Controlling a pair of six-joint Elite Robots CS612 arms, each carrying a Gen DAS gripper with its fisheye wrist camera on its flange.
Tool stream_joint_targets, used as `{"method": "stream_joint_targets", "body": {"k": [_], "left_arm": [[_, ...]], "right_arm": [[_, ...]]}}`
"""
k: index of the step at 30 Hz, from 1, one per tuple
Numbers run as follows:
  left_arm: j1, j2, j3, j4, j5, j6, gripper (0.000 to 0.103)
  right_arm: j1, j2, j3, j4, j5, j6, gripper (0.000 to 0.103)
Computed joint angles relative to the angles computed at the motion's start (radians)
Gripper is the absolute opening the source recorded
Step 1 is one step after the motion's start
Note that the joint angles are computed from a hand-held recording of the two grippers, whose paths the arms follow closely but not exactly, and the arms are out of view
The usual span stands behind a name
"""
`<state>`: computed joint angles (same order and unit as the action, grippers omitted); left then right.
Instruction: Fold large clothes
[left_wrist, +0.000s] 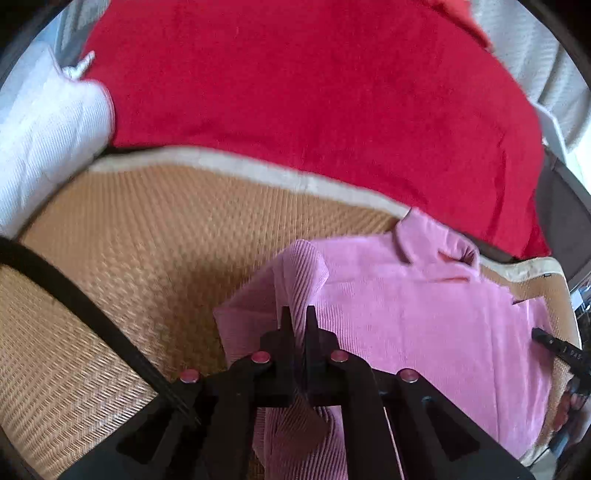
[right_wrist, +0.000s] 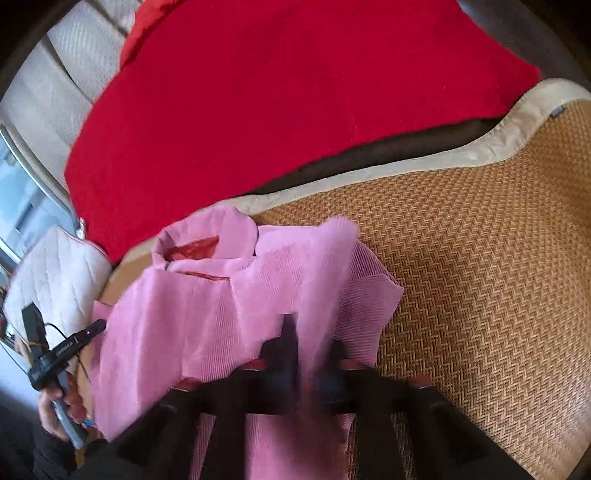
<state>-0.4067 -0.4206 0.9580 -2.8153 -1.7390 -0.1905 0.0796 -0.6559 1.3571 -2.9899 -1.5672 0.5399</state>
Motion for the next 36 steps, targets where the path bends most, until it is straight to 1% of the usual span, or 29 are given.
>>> {"method": "stream_joint_targets", "body": {"k": [3,5,6,7,8,9,11,12,13,16,17,18,19,20,22,24,25,27,28,29,30,31,32,33,34,35,36], "left_arm": [[0.001,-0.036,0.066,-0.121,0.004,0.006,0.004],[0.004,-0.045,0.077,-0.163,-0.005,0.001,0.004],[0.003,-0.039,0.066,-0.162,0.001,0.004,0.004],[0.001,-0.021,0.036,-0.137,0.012,0.011,0.004],[-0.001,0.000,0.000,-0.093,0.018,0.017,0.004],[-0.001,0.029,-0.050,-0.021,0.019,0.018,0.004],[0.000,0.076,-0.127,0.098,0.015,0.006,0.005],[0.000,0.081,-0.134,0.116,0.014,0.005,0.005],[-0.001,0.085,-0.136,0.113,0.020,0.006,0.007],[-0.002,0.081,-0.132,0.099,0.035,0.001,0.012],[-0.001,0.076,-0.128,0.101,0.036,-0.003,0.016],[0.002,0.066,-0.117,0.094,0.036,-0.016,0.017],[0.004,0.055,-0.102,0.079,0.039,-0.030,0.027],[0.006,0.039,-0.074,0.041,0.055,-0.057,0.041],[0.008,0.008,-0.019,-0.026,0.081,-0.090,0.051],[0.011,-0.028,0.046,-0.097,0.093,-0.100,0.052],[0.012,-0.047,0.079,-0.130,0.087,-0.100,0.052],[0.011,-0.087,0.157,-0.207,0.074,-0.096,0.054],[0.009,-0.103,0.190,-0.239,0.068,-0.088,0.058],[0.006,-0.119,0.225,-0.273,0.061,-0.075,0.061],[0.004,-0.131,0.252,-0.295,0.057,-0.067,0.061],[0.001,-0.142,0.279,-0.315,0.044,-0.053,0.061],[-0.003,-0.148,0.300,-0.327,0.021,-0.025,0.061],[-0.007,-0.148,0.305,-0.324,0.016,-0.008,0.061],[-0.013,-0.147,0.311,-0.309,0.024,0.005,0.061],[-0.019,-0.141,0.304,-0.253,0.041,0.019,0.061],[-0.022,-0.131,0.289,-0.201,0.056,0.035,0.061]], "right_arm": [[0.022,-0.024,0.020,-0.036,-0.088,-0.085,0.006],[0.026,-0.041,0.028,-0.070,-0.129,-0.100,0.006],[0.024,-0.043,0.028,-0.075,-0.139,-0.102,0.005],[0.022,-0.039,0.020,-0.064,-0.157,-0.102,0.005],[0.016,-0.031,0.008,-0.043,-0.150,-0.091,0.005],[0.008,-0.015,-0.008,-0.015,-0.132,-0.069,0.005],[-0.001,0.009,-0.031,0.039,-0.123,-0.048,0.005],[-0.008,0.022,-0.036,0.065,-0.106,-0.023,0.005],[-0.014,0.031,-0.036,0.070,-0.082,0.002,0.005],[-0.029,0.035,-0.012,0.011,-0.029,0.058,0.005],[-0.031,0.033,-0.009,0.009,-0.016,0.066,0.006],[-0.034,0.027,-0.001,0.000,-0.004,0.074,0.007],[-0.035,0.020,0.008,-0.008,0.002,0.078,0.007],[-0.035,0.012,0.017,-0.012,-0.003,0.081,0.007],[-0.022,-0.003,0.032,-0.019,-0.042,0.085,0.008],[-0.011,-0.026,0.060,-0.047,-0.074,0.094,0.010],[-0.004,-0.039,0.077,-0.069,-0.093,0.097,0.010],[0.009,-0.066,0.118,-0.143,-0.102,0.106,0.011],[0.014,-0.074,0.130,-0.167,-0.095,0.106,0.016],[0.020,-0.080,0.141,-0.186,-0.087,0.102,0.032],[0.028,-0.086,0.154,-0.213,-0.070,0.102,0.061],[0.033,-0.088,0.164,-0.239,-0.055,0.109,0.078],[0.037,-0.084,0.176,-0.288,-0.019,0.123,0.091],[0.038,-0.079,0.179,-0.308,0.008,0.130,0.091],[0.037,-0.070,0.181,-0.317,0.054,0.136,0.091],[0.035,-0.060,0.177,-0.299,0.089,0.145,0.091],[0.032,-0.052,0.176,-0.280,0.107,0.158,0.090]]}}
